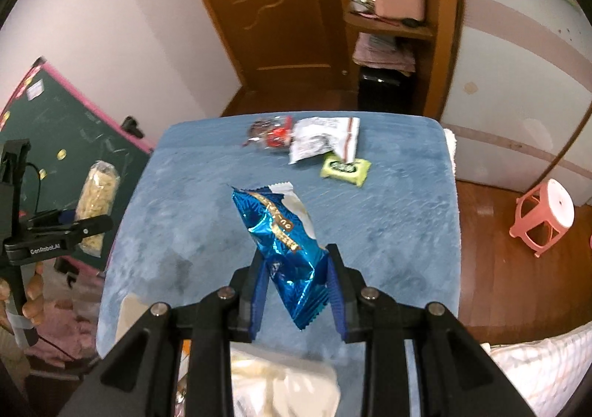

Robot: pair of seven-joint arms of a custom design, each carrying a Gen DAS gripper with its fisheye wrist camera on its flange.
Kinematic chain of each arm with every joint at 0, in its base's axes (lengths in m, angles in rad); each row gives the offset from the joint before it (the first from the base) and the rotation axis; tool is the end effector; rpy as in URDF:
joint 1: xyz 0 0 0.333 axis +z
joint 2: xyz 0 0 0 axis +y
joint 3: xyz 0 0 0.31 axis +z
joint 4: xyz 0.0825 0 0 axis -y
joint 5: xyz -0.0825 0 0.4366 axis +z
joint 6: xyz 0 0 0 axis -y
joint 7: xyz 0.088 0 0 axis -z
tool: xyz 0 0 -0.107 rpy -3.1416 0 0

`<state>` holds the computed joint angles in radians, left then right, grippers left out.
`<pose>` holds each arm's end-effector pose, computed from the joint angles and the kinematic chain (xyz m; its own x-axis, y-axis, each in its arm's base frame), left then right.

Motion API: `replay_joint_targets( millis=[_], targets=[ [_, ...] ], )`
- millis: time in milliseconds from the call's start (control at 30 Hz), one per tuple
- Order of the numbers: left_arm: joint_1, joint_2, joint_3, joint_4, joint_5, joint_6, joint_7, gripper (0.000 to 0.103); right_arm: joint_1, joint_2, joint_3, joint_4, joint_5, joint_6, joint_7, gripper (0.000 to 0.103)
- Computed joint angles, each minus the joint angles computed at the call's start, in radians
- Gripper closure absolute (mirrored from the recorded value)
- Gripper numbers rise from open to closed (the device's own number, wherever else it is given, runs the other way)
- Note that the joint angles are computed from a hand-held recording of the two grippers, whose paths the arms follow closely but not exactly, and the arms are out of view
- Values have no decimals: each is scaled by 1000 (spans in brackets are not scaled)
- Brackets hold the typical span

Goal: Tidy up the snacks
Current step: 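Carry both packs over the tray and release them with both tools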

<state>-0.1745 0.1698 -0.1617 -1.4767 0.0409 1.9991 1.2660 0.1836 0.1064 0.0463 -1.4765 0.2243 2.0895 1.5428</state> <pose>0.6591 -0.2182 0.6052 -0.0502 -0.9946 0.0913 -0.9419 0.0168 -0.3354 0.6613 0.1642 0.6602 0.2435 -0.9460 -0.2139 -0.8704 -0.1159 -0.4785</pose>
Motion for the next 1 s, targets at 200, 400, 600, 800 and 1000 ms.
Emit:
replay_joint_targets(
  millis=[200,400,600,800,1000],
  targets=[
    [-3,-147,-21,-155,-43,20,1,44,17,-122,1,-132,51,14,-38,73],
    [-9,-242,-42,-242,-63,20,-3,44,50,-221,-7,-230,71,24,-46,73],
    [-18,-320,-65,-298,-52,36,-16,44,82,-315,-17,-308,82,38,-31,73],
    [-28,-371,-83,-329,-57,49,-36,44,116,-411,-25,-382,82,67,-26,73],
    [-37,-417,-104,-363,-32,69,-78,44,141,-482,-36,-441,94,85,12,73]
  ],
)
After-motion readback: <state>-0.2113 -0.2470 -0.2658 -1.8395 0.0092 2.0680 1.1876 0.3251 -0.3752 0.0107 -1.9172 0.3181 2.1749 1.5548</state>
